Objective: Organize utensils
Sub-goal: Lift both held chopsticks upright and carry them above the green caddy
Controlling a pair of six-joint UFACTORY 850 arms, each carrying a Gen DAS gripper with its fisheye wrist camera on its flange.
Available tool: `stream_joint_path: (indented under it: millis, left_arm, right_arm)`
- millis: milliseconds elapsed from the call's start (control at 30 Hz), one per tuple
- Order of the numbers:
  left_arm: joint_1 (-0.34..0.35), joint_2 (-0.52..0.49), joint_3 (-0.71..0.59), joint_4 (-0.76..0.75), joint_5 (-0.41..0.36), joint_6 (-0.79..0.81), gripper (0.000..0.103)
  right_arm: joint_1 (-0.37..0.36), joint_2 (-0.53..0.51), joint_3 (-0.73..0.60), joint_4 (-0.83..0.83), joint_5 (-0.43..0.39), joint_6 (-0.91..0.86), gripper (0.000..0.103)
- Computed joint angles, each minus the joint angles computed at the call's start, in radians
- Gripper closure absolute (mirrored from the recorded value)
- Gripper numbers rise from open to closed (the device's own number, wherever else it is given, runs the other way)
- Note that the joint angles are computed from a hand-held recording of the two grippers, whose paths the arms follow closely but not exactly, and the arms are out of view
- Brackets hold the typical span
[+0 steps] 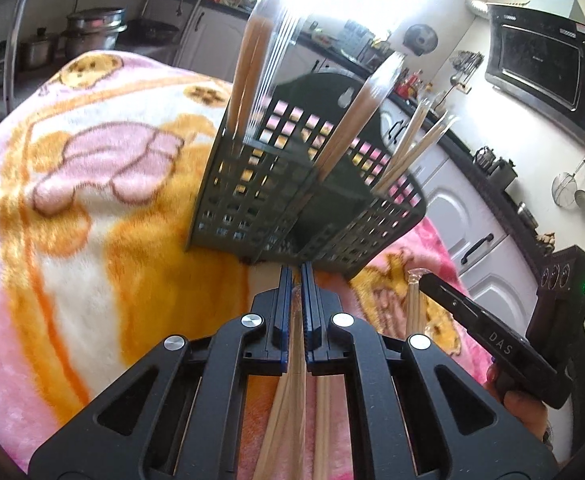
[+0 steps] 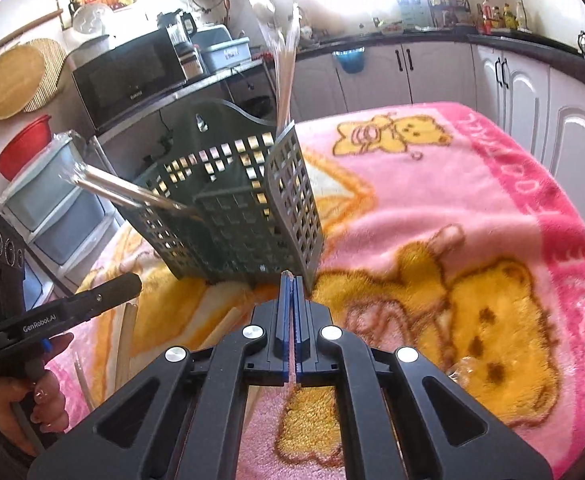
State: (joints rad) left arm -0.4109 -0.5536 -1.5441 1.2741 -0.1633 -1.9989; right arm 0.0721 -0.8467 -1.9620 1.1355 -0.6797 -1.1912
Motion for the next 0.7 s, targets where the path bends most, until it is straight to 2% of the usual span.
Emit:
stream_joint_path:
  millis: [67, 367, 700]
  left_arm:
    - [-0.001, 0.007, 0.000, 0.066, -0.006, -0.063, 0.100]
    - [-0.007, 0.007, -0.035, 0.125, -0.031, -0.095, 0.100]
    - [-0.018, 0.014, -0.055, 0.243, -0.041, -0.184, 0.100]
  right_arm:
    - [-0.004, 0.018, 0.021, 0.042, 0.004, -0.043, 0.101]
    - [-0.021, 0.086, 0.095, 0.208, 0.008, -0.222, 0.101]
    - [-0.029, 0.122, 0.126, 0.293, -0.006, -0.304, 0.102]
